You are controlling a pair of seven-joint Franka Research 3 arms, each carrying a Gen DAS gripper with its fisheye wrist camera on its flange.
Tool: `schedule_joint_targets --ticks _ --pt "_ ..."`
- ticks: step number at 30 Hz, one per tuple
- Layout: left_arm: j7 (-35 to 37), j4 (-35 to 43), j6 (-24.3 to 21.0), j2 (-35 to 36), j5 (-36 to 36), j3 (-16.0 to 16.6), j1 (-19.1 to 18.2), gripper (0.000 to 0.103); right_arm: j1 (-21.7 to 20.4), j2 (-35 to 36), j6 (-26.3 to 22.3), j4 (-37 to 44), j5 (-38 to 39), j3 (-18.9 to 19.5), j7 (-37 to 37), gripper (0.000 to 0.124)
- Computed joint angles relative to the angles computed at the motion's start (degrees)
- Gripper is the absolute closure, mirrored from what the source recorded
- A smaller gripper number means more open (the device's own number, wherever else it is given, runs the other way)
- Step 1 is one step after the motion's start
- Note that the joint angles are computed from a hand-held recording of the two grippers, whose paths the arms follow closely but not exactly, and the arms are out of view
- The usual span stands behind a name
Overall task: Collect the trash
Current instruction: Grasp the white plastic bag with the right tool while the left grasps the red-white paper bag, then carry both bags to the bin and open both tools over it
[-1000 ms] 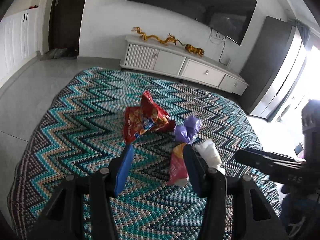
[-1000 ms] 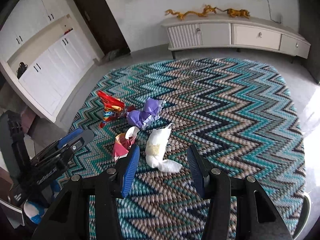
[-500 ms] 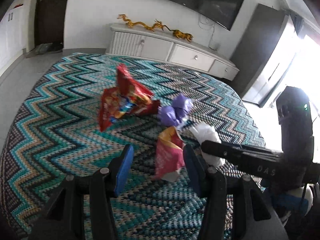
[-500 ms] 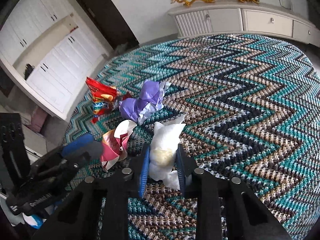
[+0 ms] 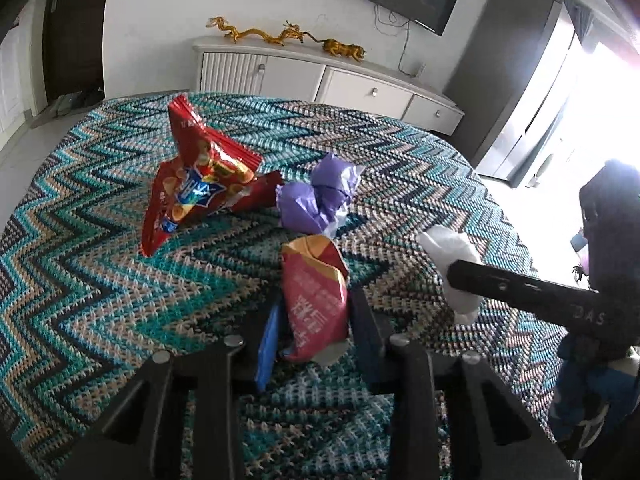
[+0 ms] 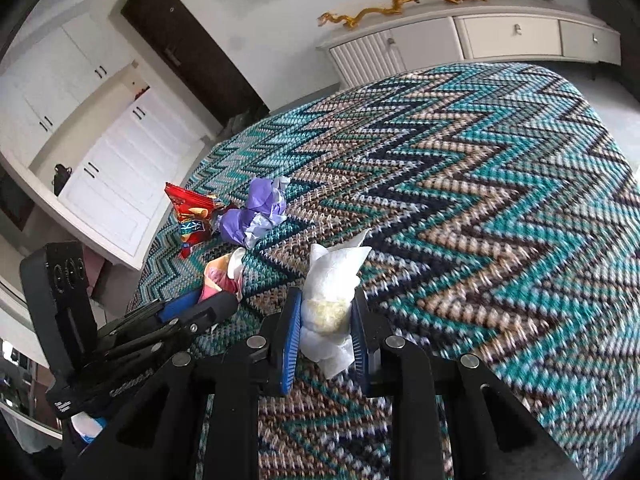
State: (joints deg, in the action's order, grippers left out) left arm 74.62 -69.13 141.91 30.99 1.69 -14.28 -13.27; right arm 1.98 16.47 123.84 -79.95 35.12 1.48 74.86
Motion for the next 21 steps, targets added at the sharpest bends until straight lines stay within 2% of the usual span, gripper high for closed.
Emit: schedule_joint_targets --ticks 7,13,21 --pt "-0.14 -5.89 4.22 -5.18 1.48 0.03 -0.46 0.074 -0.02 -7.84 2.54 -8.12 1.05 -1.09 -0.72 0.101" --pt "-1.8 -13.87 8.6 -12.63 4.58 0.4 -1.6 0.074 0.26 -14.45 4.63 -14.48 2.51 -2.68 -1.78 0.101" --pt "-3.15 -19.09 11.02 -18.78 7.94 -0.13 -3.26 0.074 1.43 -23.44 7.06 -22.58 4.76 -4.54 -4.52 0.102"
